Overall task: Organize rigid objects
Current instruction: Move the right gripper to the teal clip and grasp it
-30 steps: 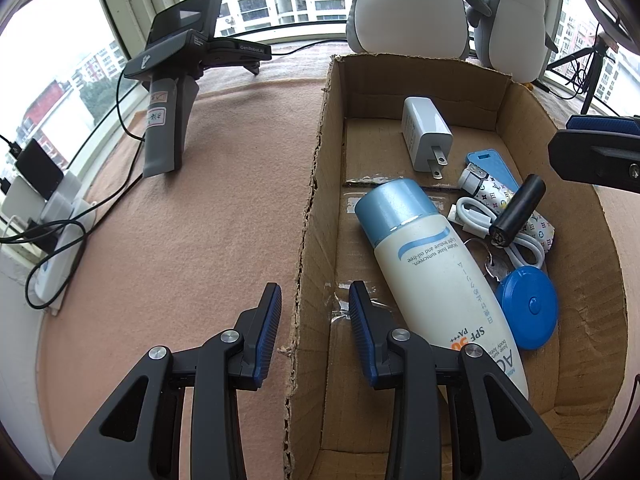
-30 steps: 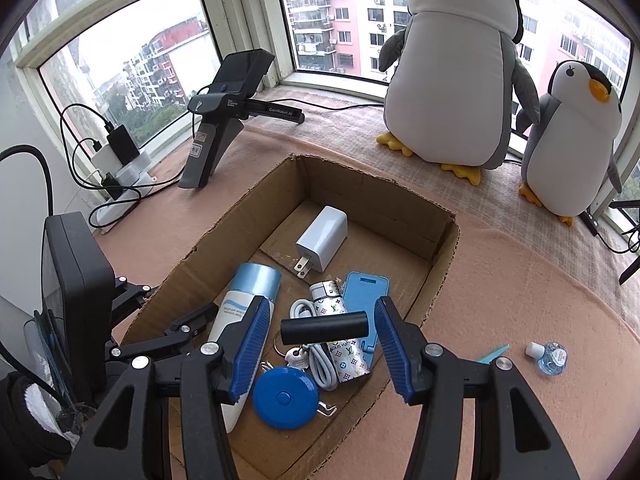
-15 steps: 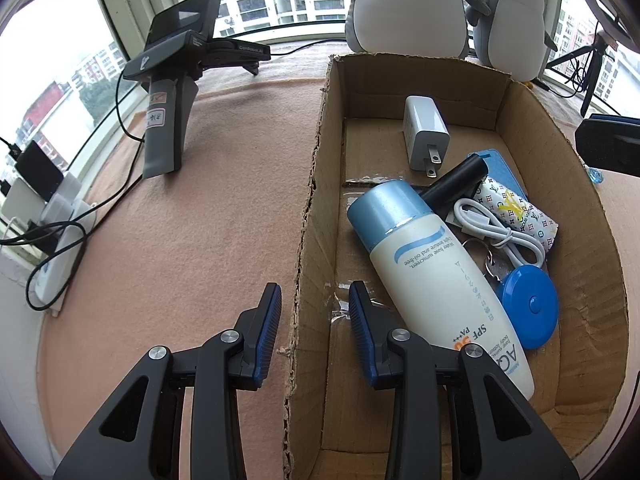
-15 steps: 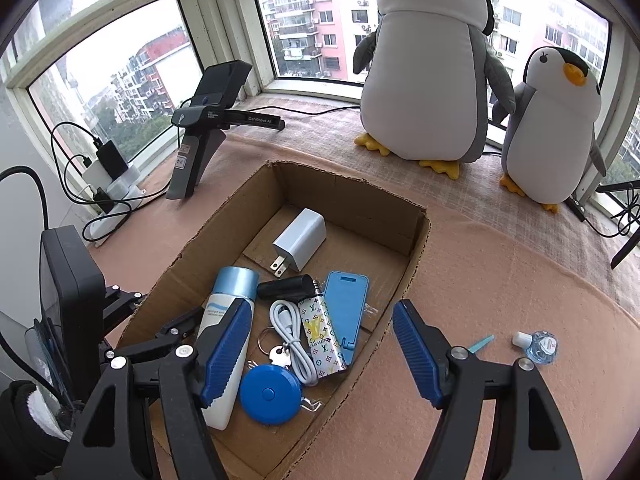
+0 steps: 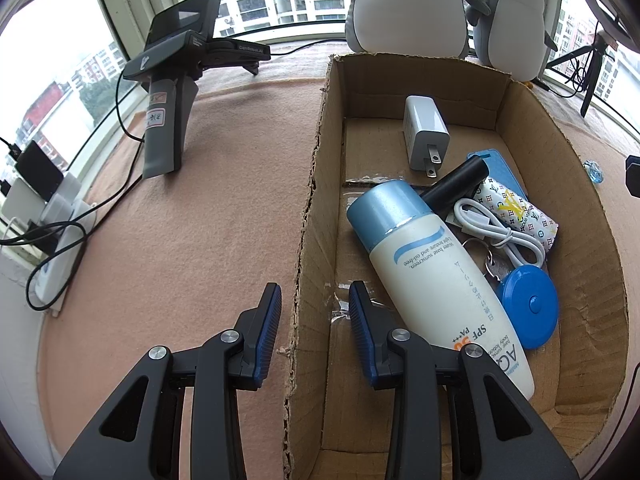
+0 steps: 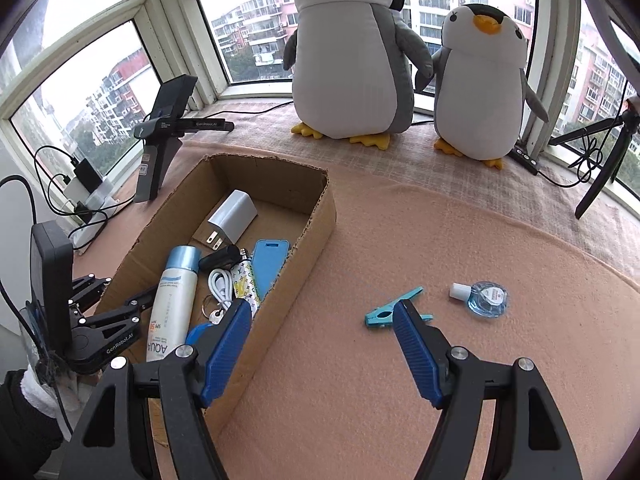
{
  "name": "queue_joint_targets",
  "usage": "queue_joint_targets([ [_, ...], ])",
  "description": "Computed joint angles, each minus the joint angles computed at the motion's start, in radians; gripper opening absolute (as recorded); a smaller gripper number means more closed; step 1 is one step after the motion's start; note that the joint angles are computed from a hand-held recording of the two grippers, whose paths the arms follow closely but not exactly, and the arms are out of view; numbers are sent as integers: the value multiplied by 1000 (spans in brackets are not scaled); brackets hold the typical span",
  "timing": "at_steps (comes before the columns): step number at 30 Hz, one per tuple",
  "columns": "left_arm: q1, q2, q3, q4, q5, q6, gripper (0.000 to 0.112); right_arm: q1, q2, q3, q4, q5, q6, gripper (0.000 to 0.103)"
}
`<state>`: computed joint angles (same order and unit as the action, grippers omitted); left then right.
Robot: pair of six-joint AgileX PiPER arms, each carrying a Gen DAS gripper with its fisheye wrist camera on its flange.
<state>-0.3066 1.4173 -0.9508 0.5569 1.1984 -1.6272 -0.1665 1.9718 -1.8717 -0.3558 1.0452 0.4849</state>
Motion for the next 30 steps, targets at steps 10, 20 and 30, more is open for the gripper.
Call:
queue_joint_targets([
  [10,3,-4,3,-1,-7,7,34,-124,-28,103,159,-42,60,69],
  [20,4,-7,6,0,-11,13,34,-170,51,34,239,-30,123,63],
  [30,4,-8,7,1,-14,17,34,-182,182,-157,234,73,173,53],
])
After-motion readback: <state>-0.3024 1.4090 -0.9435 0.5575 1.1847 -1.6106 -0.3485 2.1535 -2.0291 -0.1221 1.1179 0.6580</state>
